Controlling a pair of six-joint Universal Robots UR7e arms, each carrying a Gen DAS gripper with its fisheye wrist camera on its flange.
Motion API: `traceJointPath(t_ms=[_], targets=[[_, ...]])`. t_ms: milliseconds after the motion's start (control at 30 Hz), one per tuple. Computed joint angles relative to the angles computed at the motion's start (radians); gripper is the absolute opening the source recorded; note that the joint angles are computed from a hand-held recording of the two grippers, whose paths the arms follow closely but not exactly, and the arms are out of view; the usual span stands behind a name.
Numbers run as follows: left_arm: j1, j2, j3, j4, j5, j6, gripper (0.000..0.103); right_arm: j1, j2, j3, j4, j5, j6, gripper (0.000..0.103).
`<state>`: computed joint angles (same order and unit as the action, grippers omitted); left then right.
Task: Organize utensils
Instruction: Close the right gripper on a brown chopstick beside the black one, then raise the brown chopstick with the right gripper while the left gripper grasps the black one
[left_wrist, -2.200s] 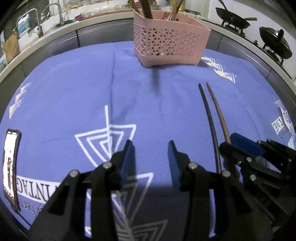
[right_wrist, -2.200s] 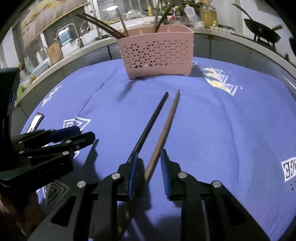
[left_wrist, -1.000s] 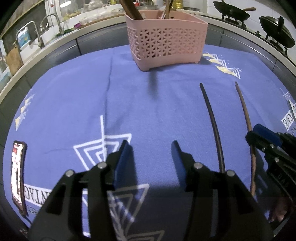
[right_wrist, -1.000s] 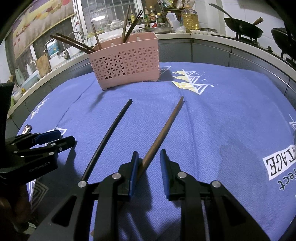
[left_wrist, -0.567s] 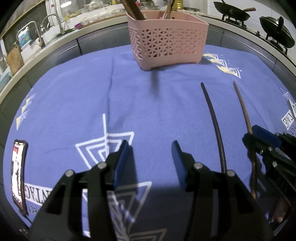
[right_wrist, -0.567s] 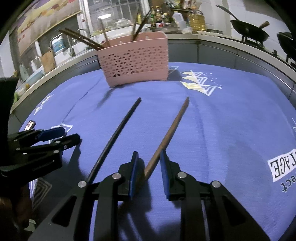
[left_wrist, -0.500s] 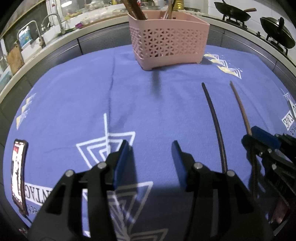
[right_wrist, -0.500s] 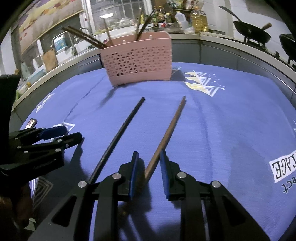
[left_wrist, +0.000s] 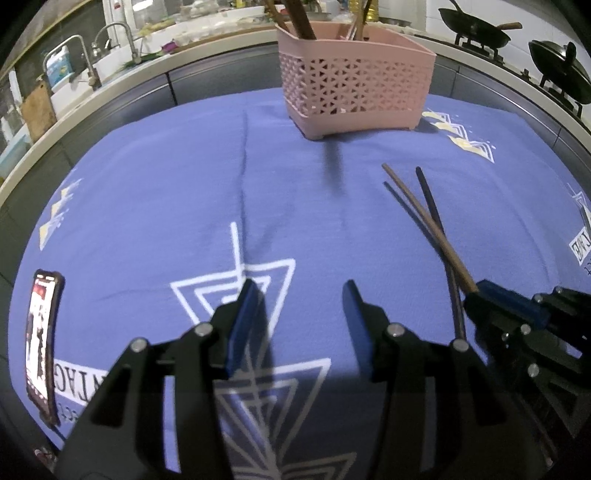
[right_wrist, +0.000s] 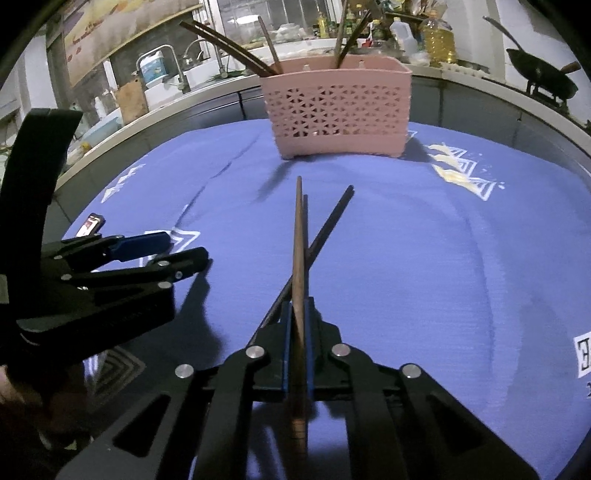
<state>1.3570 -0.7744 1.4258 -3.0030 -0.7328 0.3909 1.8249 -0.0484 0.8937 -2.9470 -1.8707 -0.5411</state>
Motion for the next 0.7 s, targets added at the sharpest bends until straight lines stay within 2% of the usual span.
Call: traceJointPath(t_ms=[333,433,633,700], targets=[[0.000,0.000,0.003,-0.007,0.003,0.003,0.046,0.009,0.004,-0.008,0.028,0.004,0.008,0.007],[0.000,0.000,0.003,-0.004,0.003,0.001,0.046,0.009,0.006,-0.010,0.014,-0.015,0.011,0.007],[0.000,-0.009,-0.003,0.051,-0.014,-0.027,0.046,-0.013,-0.021,0.010,-0.015,-0.045,0.080,0.007],[-0.002,-0.010,-0.014,0.085,-0.034,-0.041,0.056,-0.020,-0.032,0.023,-0.025,-0.053,0.092,0.007]])
